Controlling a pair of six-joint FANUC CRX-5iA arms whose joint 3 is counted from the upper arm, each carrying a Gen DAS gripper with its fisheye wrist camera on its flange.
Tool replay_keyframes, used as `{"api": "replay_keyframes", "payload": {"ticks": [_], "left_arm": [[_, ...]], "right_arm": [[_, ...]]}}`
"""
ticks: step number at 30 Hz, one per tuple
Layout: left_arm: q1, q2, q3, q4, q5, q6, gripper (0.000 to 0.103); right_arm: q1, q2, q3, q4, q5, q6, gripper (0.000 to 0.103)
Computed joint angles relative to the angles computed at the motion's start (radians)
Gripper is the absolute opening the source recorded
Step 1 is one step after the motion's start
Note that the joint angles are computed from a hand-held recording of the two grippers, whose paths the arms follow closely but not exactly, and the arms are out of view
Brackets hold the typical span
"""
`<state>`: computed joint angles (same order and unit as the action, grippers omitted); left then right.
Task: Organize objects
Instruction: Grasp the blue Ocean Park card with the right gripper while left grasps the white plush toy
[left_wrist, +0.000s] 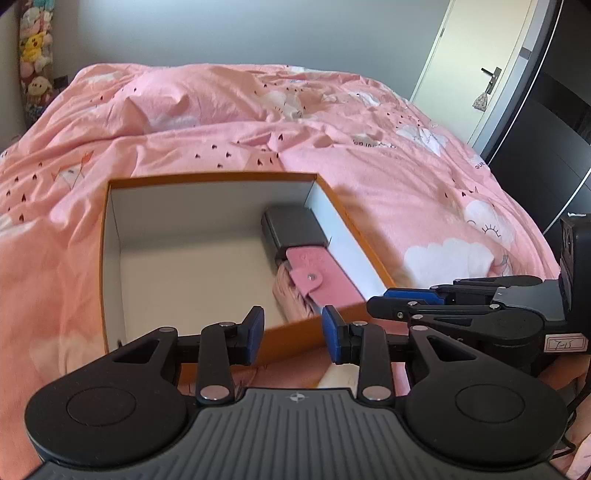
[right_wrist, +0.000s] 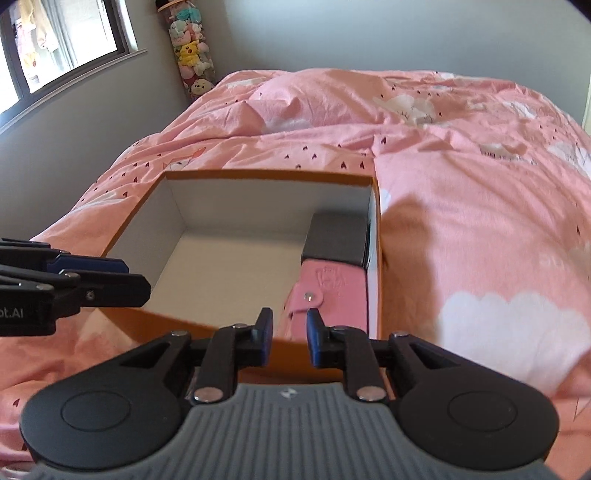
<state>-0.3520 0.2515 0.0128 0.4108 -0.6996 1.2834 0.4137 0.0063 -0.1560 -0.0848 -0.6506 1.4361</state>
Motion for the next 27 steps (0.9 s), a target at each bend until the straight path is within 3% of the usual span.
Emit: {"api": "replay_keyframes", "payload": {"ticks": [8,14,16,21,27], "left_arm": [[0.043,-0.052,-0.112,-0.033,-0.086,0.094,0.04],[0.059,-0.041,-0.122,-0.082,-0.198,0.214,0.05],[0.065,-0.032,-0.127,-0.081,-0.21,0.241,0.055],[0.089,0.001,-0.141,-0.022,-0.255,0.248,0.062],[0.107,0.006,-0.2,0.066,-0.228,0.219,0.068]], "right_arm": [[-0.016,-0.057,-0.075,-0.118,-0.128,-0.109,0.027],[-0.03,-0.055,-0.059,-0.245,-0.231,-0.03,0.028],[-0.031,-0.042,-0.041,-0.28,-0.258,0.011,0.035],[-0.015,-0.02,-0.021,-0.28,-0.283,0.047,0.038],[0.003,0.009,0.008,-0.275,-0.331,0.097,0.045]]}}
